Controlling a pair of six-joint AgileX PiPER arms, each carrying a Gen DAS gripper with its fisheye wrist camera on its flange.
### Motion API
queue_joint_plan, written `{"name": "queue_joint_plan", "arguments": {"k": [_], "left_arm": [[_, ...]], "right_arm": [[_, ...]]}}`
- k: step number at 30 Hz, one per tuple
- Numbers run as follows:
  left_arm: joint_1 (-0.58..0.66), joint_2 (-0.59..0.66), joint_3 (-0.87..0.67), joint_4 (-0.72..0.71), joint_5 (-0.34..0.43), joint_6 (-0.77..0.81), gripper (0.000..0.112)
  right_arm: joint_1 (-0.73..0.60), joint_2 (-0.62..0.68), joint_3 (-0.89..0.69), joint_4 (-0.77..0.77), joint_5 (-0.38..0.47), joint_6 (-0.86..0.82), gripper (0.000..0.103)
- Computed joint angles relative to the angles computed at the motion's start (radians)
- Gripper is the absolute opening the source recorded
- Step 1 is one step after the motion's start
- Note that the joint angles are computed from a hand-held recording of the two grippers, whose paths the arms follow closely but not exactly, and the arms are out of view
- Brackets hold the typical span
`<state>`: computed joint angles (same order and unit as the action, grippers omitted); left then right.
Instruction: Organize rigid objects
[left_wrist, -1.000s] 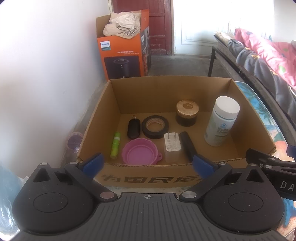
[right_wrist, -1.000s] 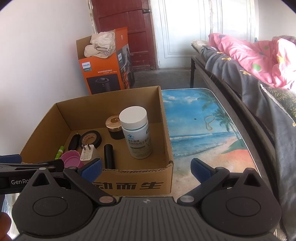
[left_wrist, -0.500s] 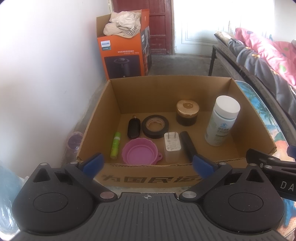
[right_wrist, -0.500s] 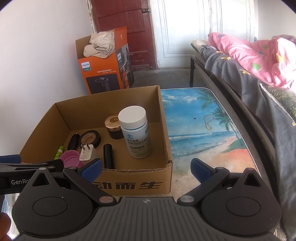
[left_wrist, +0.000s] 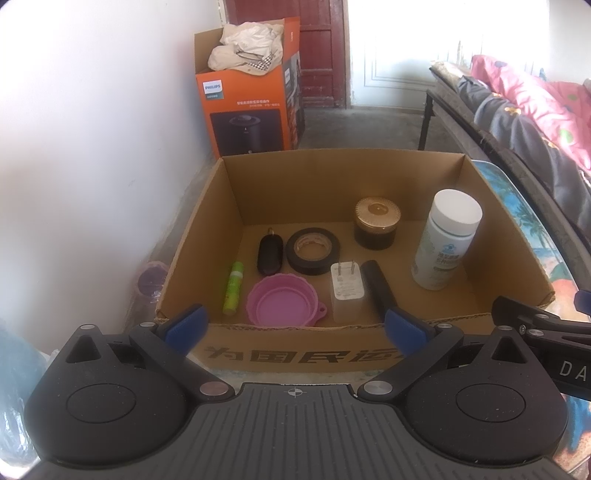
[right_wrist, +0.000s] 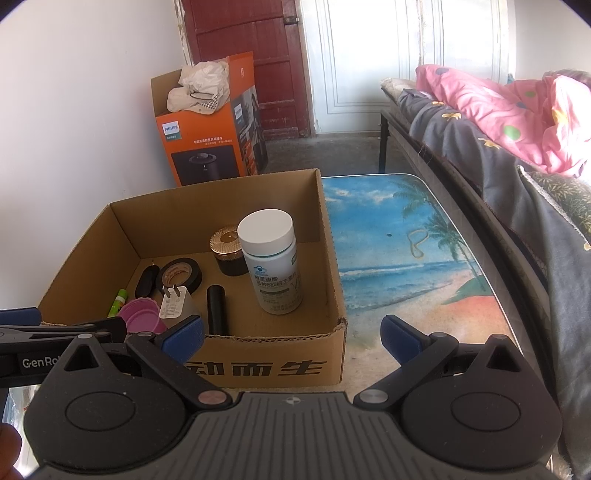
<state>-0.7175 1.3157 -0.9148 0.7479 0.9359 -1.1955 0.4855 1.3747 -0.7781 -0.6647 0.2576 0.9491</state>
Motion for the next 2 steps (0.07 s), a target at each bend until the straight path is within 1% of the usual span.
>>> {"name": "queue_joint_plan", "arguments": {"k": [2], "left_arm": [[-0.003,0.002,0.0,0.004,0.003,-0.005,0.103]], "right_arm": [[0.0,0.0,0.001,0.0,-0.001,0.001,0.103]]}}
